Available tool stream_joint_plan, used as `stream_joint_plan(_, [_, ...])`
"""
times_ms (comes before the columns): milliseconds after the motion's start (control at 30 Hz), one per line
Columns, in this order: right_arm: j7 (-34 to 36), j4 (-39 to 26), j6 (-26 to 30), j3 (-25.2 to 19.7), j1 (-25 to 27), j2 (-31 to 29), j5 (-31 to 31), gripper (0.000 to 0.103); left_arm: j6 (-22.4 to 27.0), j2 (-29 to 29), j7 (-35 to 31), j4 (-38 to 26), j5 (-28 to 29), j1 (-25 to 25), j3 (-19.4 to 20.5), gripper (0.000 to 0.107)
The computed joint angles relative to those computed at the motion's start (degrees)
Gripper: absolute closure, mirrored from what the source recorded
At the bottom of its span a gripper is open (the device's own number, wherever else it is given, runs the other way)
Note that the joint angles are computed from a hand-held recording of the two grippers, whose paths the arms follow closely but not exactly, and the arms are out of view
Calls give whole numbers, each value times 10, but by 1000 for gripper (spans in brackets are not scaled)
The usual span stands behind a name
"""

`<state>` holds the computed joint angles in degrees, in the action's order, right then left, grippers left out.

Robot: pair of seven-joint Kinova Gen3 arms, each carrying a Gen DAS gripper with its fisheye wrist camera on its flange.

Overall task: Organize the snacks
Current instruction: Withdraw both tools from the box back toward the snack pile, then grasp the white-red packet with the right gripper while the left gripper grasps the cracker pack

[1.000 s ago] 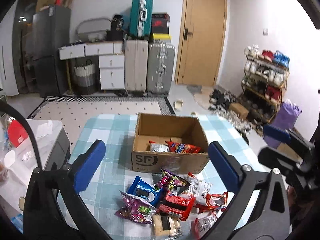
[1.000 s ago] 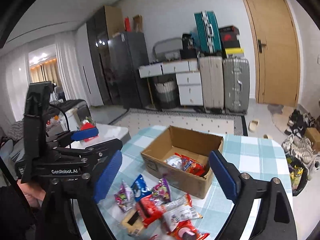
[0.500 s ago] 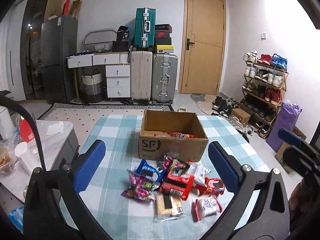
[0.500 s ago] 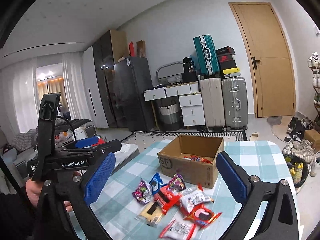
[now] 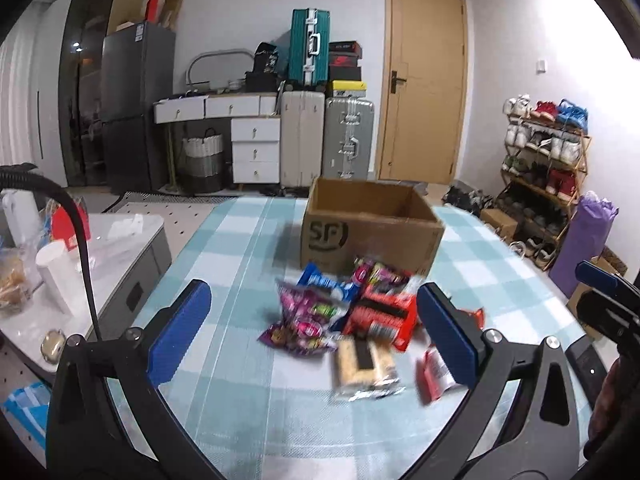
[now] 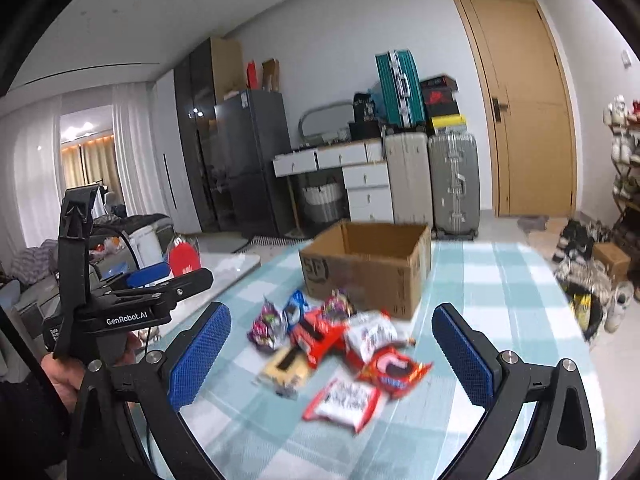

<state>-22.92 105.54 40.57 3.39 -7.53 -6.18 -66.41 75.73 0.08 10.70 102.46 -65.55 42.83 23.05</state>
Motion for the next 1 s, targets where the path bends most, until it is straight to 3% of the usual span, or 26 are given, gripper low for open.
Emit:
stream_joint_plan(167, [-39, 7, 6, -6, 9, 28, 26, 0, -63, 5, 35, 37, 11, -19, -17, 5])
stream_joint_plan(400, [-115, -9, 12, -36, 23, 79, 78, 1, -131, 30, 32, 55, 14, -39, -44, 5])
stream_joint_plan(800, [-300, -87, 52, -86, 27, 173, 228, 1, -220, 42, -12, 52, 58, -68, -80, 5])
stream_joint_plan(1000, [-349, -111, 53, -105, 21, 188, 277, 1, -245, 44, -12, 55, 66, -79, -89, 5])
